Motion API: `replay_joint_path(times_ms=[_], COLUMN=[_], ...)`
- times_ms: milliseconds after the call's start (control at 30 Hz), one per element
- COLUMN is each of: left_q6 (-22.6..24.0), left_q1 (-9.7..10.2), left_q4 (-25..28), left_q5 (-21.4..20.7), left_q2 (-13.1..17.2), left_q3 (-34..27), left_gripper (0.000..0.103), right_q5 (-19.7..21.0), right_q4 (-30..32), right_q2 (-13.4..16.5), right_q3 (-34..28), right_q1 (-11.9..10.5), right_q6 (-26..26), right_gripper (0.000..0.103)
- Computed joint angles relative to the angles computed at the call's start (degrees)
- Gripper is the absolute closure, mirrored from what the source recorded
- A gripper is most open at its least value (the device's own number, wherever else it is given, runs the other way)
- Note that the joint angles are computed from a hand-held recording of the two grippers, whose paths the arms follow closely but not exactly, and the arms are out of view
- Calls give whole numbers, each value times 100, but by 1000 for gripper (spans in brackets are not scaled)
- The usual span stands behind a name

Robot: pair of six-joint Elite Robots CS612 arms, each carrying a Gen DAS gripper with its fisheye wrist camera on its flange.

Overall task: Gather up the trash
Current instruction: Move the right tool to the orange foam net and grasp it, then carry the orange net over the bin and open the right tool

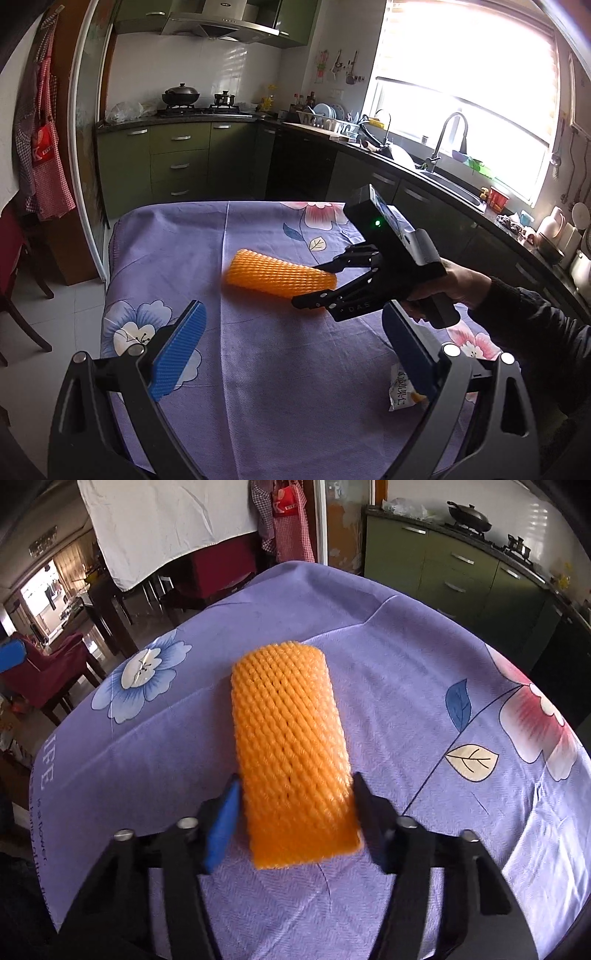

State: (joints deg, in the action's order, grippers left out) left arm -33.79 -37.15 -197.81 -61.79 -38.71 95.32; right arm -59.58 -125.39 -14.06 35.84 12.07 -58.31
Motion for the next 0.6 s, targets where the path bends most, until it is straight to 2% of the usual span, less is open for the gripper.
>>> replay_joint_path(times_ms=[67, 133, 200, 233, 367, 500, 600], left_q6=[0, -6, -2, 5, 56, 115, 137], left_q1=[0, -15, -25, -29, -60, -80, -98], left_q4=[-7, 11, 0, -11, -77, -110, -127], left_q5=[-11, -3, 11, 10, 38, 28, -1], left_q2=[0, -7, -11, -15, -33, -36, -33], left_q3=[0, -2, 8, 13, 33, 29, 17], left_gripper=[12, 12, 12, 12, 12, 12, 12], right_q5=[45, 151, 285, 356, 646, 1133, 1355], right_q4=[-156, -307, -334, -387, -650, -976, -1544], right_q2=[-60, -128, -201, -265, -519, -872, -1186], right_q3=[139, 275, 379, 484, 930, 1558, 2180], right_q1=[-12, -42, -82, -109, -231, -428, -586], right_q6=[54, 133, 209, 260, 497, 763, 1025], right_gripper=[57, 73, 84, 87, 88, 88, 89])
